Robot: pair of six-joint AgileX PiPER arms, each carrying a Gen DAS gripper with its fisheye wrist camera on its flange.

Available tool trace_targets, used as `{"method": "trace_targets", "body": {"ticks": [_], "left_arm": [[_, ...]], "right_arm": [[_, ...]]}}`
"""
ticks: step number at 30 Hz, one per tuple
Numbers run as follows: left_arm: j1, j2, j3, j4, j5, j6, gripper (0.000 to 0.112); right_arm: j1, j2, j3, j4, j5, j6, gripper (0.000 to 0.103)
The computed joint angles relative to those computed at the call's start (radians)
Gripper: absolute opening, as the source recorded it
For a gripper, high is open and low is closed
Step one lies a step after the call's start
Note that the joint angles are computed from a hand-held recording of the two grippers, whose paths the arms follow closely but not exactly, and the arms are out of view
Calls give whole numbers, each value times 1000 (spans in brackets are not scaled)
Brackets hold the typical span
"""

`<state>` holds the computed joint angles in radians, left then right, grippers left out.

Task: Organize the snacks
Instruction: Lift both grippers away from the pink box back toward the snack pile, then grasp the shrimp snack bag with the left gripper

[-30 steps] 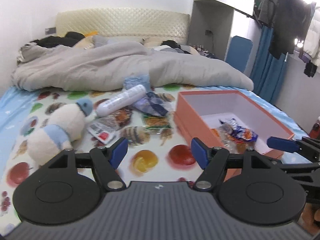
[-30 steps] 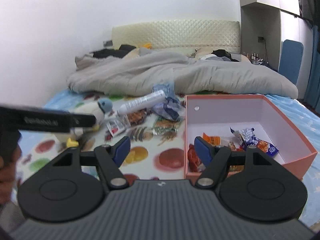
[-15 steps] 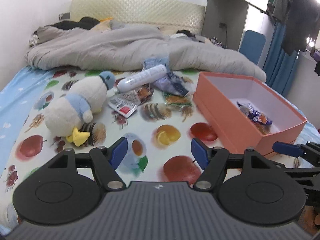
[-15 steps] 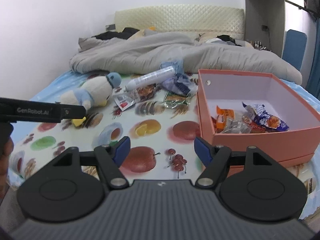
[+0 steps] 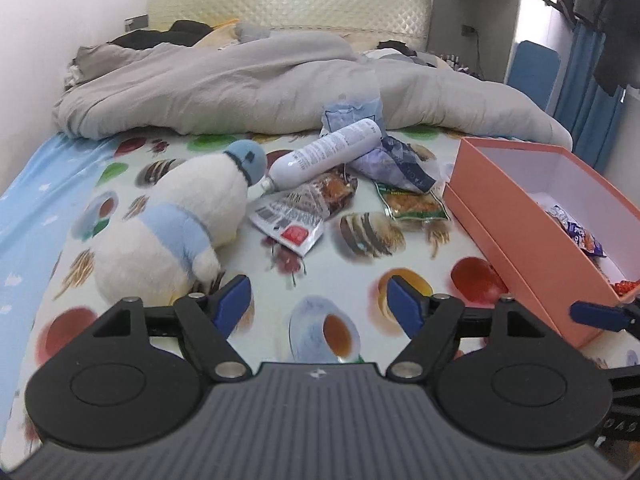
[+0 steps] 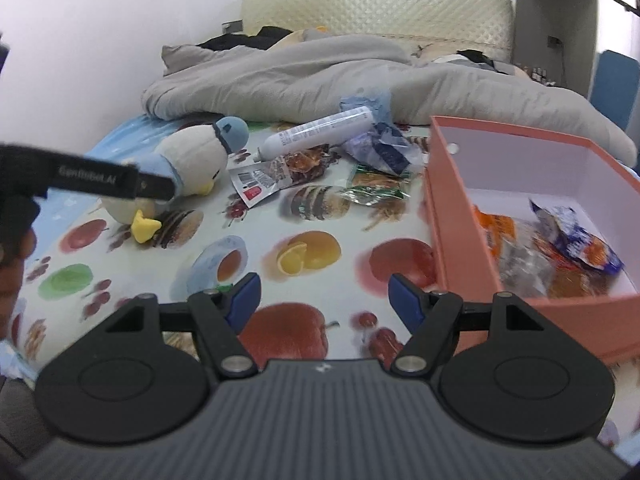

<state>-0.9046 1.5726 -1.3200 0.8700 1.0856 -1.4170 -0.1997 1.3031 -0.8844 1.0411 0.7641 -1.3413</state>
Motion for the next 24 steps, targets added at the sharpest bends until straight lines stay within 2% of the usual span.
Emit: {"method": "trace_targets", "body": {"ticks": [9, 11, 14, 15, 16, 18, 20, 23, 24], "left_arm": [[279, 134, -76, -109, -253, 256, 82], [329, 194, -128, -147, -278, 322, 83], [438, 331, -302, -373, -288, 562, 86], [464, 371, -356, -435, -283, 652, 86], [485, 433, -449, -474, -240, 720, 86], [507, 523, -591, -507, -179, 802, 87], [526, 610, -741, -529, -126, 887, 87], [547, 766, -1019, -556, -10, 1001, 89], [562, 812, -1100, -592, 7, 1037, 89]], "right_arm": [[189, 203, -119, 35, -216, 4, 72], [229, 250, -143, 65, -290, -36, 72], [291, 330, -202, 51, -395, -70, 71], [307, 358, -227, 11, -417, -48, 71], [318, 387, -258, -43, -429, -11, 71], [336, 444, -318, -147, -448, 64, 71], [362, 494, -373, -325, -478, 203, 71], [389, 551, -426, -490, -514, 319, 69], [399, 565, -435, -535, -537, 350, 69]]}}
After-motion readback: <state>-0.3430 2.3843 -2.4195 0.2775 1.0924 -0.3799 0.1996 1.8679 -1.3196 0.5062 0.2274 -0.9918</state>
